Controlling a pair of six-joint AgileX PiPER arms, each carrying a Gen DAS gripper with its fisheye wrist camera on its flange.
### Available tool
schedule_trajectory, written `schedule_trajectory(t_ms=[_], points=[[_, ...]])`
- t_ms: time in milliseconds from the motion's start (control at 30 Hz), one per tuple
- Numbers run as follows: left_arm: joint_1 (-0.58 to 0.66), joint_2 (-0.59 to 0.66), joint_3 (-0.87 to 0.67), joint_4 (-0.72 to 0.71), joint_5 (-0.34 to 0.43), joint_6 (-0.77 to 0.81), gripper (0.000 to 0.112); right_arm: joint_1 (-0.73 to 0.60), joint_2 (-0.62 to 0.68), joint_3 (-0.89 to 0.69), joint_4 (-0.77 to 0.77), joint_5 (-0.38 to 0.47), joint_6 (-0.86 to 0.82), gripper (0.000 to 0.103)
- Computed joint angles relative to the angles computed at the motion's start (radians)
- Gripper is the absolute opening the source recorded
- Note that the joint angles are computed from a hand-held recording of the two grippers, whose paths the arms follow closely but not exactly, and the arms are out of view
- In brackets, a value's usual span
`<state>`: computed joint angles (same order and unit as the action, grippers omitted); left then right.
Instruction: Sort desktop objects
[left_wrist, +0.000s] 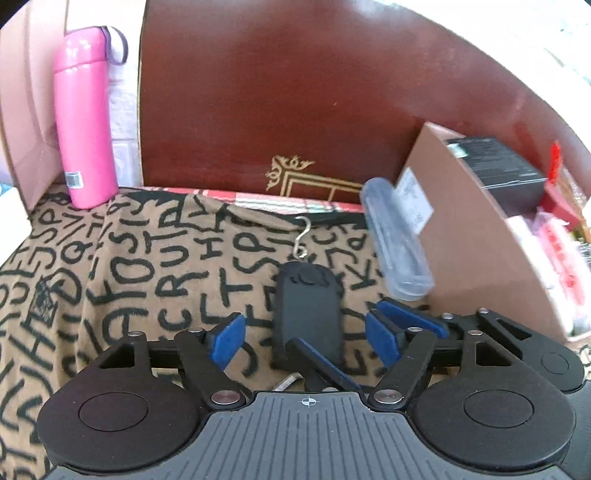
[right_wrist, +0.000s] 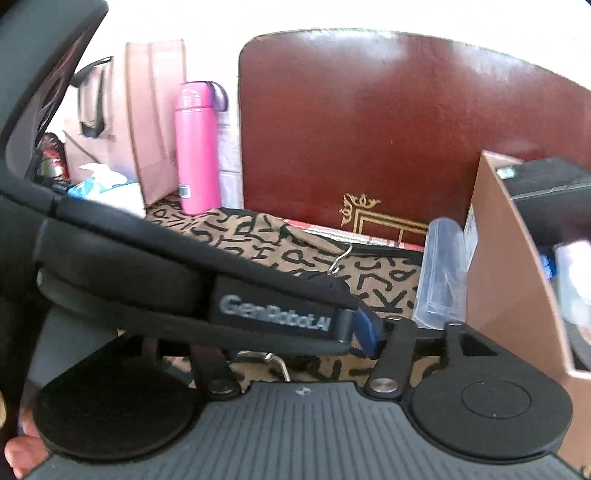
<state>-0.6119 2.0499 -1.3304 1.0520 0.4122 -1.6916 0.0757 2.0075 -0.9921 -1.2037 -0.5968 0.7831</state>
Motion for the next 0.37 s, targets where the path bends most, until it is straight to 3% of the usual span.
schedule_trajectory(t_ms=[133,233,367], points=[[0.05,0.057,-0.06,-0.175,-0.047,0.201,0.083,0.001,0.059,-0.059,-0.063,0.005,0.091,0.074],[0.076,0.072,-0.062,-0.159,-0.102,0.201,0.083,-0.024,0.104,-0.108,-0.129,-0.045,0.181,0.074],[0.109,0.092,-0.09,-0.244,-0.158,0.319,0.083,-0.034,0.177,-0.212,-0.238,-0.082,0.368,0.076]])
